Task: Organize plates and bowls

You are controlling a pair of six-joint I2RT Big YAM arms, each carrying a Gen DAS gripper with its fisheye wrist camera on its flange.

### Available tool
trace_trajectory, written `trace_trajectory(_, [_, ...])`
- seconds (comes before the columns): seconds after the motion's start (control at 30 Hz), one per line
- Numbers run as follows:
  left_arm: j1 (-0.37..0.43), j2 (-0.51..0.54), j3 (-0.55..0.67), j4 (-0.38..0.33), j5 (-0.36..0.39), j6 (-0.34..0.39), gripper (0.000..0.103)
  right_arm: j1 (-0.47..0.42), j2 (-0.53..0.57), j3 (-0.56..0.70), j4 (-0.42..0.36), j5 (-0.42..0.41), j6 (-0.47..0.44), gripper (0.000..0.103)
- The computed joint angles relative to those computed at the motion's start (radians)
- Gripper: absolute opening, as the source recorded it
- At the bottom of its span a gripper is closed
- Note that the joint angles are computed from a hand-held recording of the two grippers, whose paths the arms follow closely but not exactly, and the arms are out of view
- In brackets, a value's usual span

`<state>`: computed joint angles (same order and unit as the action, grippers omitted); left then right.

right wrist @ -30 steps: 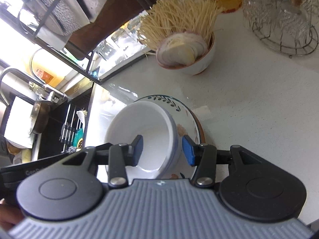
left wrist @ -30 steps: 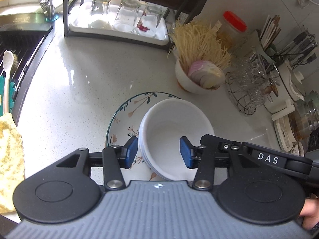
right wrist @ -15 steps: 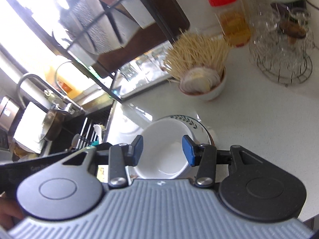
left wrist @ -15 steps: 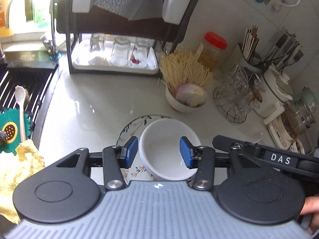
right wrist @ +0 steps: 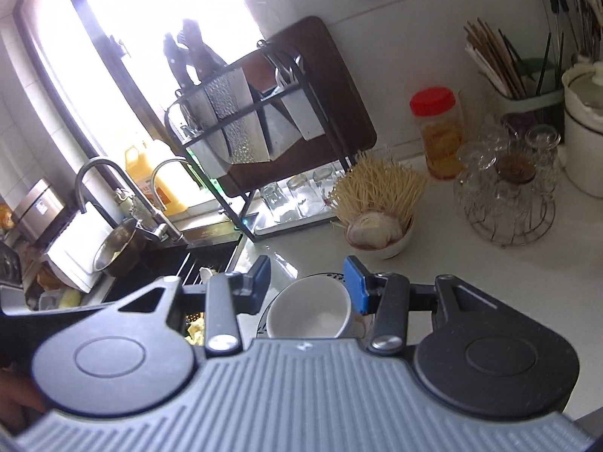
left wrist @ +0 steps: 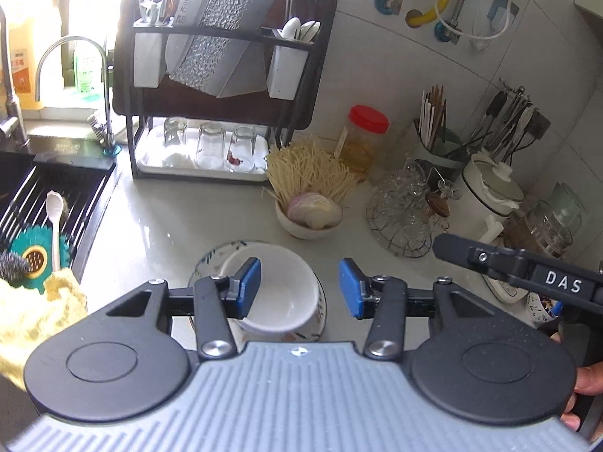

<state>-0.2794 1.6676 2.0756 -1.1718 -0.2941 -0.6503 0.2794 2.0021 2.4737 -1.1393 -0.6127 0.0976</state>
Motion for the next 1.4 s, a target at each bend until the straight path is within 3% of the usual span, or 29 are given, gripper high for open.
trace_trajectory(0.27, [-0.097, -0.062, -0.061, -0.014, -0.111, -0.075, 0.052, -0.033, -0.152, -0.237, 0.099, -0.024, -0.05, 0.047])
trace_trajectory(0.6, [-0.169, -0.138, -0.146, -0.014, -0.205, -0.137, 0.052, -0.05, -0.297, -0.441, 0.193, -0.029, -0.071, 0.047])
trace_trajectory(1.03, [-0.229, -0.168, -0.19, -0.054, -0.276, -0.197, 0.057, -0.064, -0.389, -0.592, 0.241, -0.001, -0.126, 0.047])
trace_trajectory(1.4, [-0.241, -0.174, -0.194, -0.098, -0.278, -0.225, 0.068, -0.071, -0.412, -0.63, 0.262, 0.018, -0.13, 0.047])
